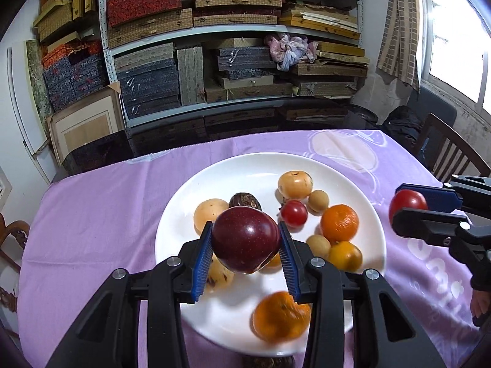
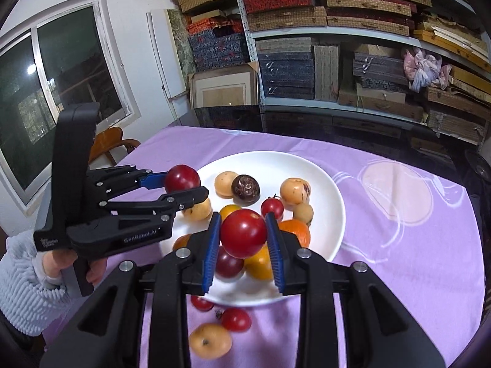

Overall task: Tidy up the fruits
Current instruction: 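Carry the plum and tomato over the white plate and open both tools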

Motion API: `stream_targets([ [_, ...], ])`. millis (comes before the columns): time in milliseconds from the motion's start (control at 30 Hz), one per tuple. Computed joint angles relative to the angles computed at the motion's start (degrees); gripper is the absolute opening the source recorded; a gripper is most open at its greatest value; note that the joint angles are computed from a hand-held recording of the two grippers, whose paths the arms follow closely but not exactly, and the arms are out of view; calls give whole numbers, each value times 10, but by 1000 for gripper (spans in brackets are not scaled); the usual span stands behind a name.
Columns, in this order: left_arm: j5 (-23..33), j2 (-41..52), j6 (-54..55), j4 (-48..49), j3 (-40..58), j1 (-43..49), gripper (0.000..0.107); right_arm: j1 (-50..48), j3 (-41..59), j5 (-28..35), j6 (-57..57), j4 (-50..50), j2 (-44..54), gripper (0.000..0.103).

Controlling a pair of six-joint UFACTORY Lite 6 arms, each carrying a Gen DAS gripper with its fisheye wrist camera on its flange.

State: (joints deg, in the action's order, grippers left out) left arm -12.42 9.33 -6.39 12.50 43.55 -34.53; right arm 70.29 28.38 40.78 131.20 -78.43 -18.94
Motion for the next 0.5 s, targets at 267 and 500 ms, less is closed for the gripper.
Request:
stream_targets([
  [267,26,149,73,-69,150,17,41,-194,44,-157,87,-190,118,29],
  [500,31,216,163,-154,217,26,41,-254,91,-194,189,-329,215,29],
])
